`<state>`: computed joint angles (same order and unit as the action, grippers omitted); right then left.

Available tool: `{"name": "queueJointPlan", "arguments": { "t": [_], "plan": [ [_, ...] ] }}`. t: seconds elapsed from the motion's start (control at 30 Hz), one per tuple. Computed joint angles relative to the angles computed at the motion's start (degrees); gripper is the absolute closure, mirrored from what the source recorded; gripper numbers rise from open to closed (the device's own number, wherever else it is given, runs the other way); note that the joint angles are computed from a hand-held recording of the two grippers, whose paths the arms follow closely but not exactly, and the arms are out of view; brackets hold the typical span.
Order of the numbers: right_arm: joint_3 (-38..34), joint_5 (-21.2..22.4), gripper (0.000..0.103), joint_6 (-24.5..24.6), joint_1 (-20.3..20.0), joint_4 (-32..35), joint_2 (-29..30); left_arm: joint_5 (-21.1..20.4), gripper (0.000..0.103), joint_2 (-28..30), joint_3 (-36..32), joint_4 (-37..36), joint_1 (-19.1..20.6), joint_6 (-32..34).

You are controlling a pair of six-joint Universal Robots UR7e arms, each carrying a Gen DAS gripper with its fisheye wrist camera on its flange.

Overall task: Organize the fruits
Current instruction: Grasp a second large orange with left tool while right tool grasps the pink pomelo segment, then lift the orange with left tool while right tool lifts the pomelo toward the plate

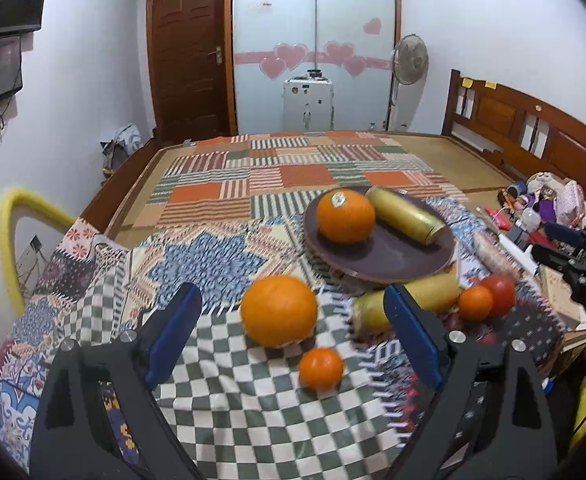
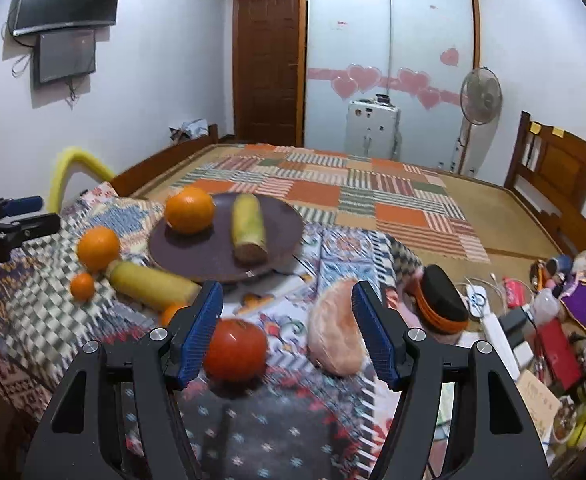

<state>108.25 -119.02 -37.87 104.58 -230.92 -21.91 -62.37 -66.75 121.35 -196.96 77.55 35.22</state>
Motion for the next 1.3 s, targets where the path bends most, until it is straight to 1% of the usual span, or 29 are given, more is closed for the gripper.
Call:
{"name": "queueJointPlan", "arguments": {
  "t": [0.1, 0.17, 0.27, 0.37, 0.5, 0.57, 0.63, 0.67, 0.7, 0.73, 0.8, 0.9, 0.97, 1.03, 1.1, 1.2, 1.3],
  "plan": [
    [-0.1, -0.6, 0.039, 1.0, -1.3, 0.6, -0.2, -0.3, 0.010, 1.1, -0.7, -0.5, 1.4, 0.6],
    [0.2, 0.2, 0.039, 3.5, -2.8, 2.0, -0.5, -0.6, 0.010, 1.7, -1.5, 0.2, 2.2, 0.1],
    [0.0, 0.1, 0.039, 5.5, -4.4, 4.2, -0.6, -0.7, 0.010, 3.2, -3.3, 1.2, 3.1, -0.7],
    [-1.2, -1.3, 0.039, 5.3, -4.8, 5.8, -0.2, -0.7, 0.012, 4.7, -5.4, 3.0, 3.7, -2.0],
    [-3.1, -3.5, 0.039, 4.2, -4.4, 7.9, 0.5, 0.1, 0.019, 6.3, -7.6, 5.2, 4.3, -2.8],
    [-4.1, -4.7, 0.039, 3.5, -4.2, 9.5, 0.7, 0.0, 0.021, 6.8, -8.8, 7.1, 4.9, -3.9],
    [-4.8, -5.5, 0.039, 3.9, -4.2, 11.2, 0.7, -1.2, 0.023, 6.7, -9.7, 9.5, 5.4, -5.2],
    [-4.8, -5.3, 0.044, 4.7, -4.2, 12.3, 0.3, -1.9, 0.024, 6.5, -10.1, 11.0, 5.6, -5.8],
    [-4.7, -4.9, 0.045, 5.3, -4.4, 13.1, 0.0, -2.1, 0.025, 6.6, -10.3, 11.5, 5.7, -6.0],
    [-4.8, -4.9, 0.047, 6.2, -4.5, 14.3, -0.3, -2.0, 0.025, 6.7, -10.3, 11.3, 5.5, -5.7],
    [-4.8, -4.5, 0.054, 7.7, -4.8, 17.0, -1.2, -1.3, 0.026, 7.0, -10.4, 10.8, 5.2, -5.1],
    [-4.7, -4.7, 0.055, 7.2, -4.7, 17.1, -1.1, -0.8, 0.028, 7.3, -11.0, 12.4, 5.1, -5.5],
    [-4.7, -4.6, 0.060, 6.3, -4.5, 17.0, -1.0, -0.6, 0.029, 7.3, -11.4, 13.4, 5.2, -5.6],
    [-5.1, -5.1, 0.061, 5.9, -4.3, 16.7, -0.6, -0.4, 0.033, 7.3, -11.4, 13.9, 5.1, -5.6],
    [-4.9, -4.5, 0.062, 6.2, -4.5, 16.5, -0.7, -1.0, 0.037, 7.2, -11.3, 14.5, 5.2, -5.6],
    [-4.0, -3.2, 0.062, 6.9, -4.8, 16.0, -1.2, -1.0, 0.037, 7.1, -11.1, 14.3, 5.2, -5.2],
    [-4.0, -3.5, 0.063, 6.4, -4.6, 15.0, -1.0, -1.3, 0.038, 6.8, -11.1, 14.7, 5.3, -5.2]
  ]
}}
